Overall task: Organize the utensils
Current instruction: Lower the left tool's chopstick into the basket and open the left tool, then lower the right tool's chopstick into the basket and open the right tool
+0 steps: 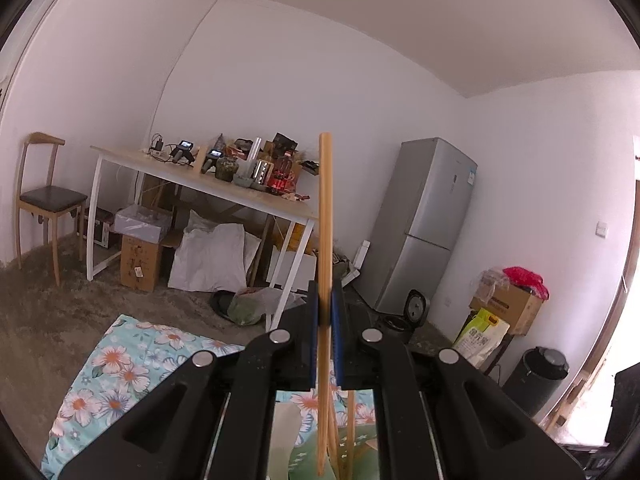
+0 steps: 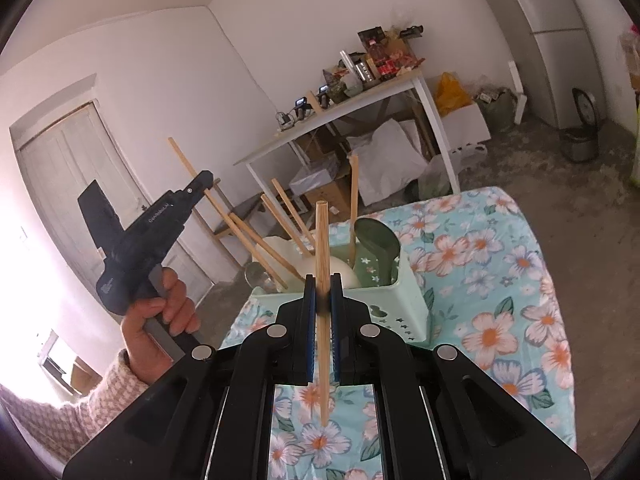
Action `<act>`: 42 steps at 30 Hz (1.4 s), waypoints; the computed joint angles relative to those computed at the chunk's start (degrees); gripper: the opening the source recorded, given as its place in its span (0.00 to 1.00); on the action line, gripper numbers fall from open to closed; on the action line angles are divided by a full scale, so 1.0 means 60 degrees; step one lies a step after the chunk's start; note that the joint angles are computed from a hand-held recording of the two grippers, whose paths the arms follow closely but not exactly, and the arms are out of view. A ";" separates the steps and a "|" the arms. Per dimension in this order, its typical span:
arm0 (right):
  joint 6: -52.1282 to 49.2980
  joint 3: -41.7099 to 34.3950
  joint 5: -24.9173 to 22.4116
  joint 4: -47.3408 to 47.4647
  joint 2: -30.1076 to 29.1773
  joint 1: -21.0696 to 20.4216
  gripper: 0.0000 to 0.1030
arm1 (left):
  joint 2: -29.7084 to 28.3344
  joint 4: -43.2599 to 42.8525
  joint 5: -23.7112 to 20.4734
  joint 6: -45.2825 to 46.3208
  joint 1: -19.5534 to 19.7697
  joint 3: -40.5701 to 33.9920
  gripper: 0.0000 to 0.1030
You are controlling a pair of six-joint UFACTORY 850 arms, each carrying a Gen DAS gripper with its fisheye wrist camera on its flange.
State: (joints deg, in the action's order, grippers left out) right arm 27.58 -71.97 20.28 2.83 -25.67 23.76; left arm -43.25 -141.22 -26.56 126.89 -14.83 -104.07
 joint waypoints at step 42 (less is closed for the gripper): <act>-0.8155 -0.2054 0.1031 0.6437 -0.0558 0.0210 0.05 | 0.1319 0.4907 0.1257 -0.4693 0.0874 0.4544 0.83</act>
State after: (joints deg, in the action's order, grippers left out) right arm -21.35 -84.29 26.47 41.45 -29.02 25.02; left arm -35.34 -111.77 -19.01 98.73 -9.58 -76.81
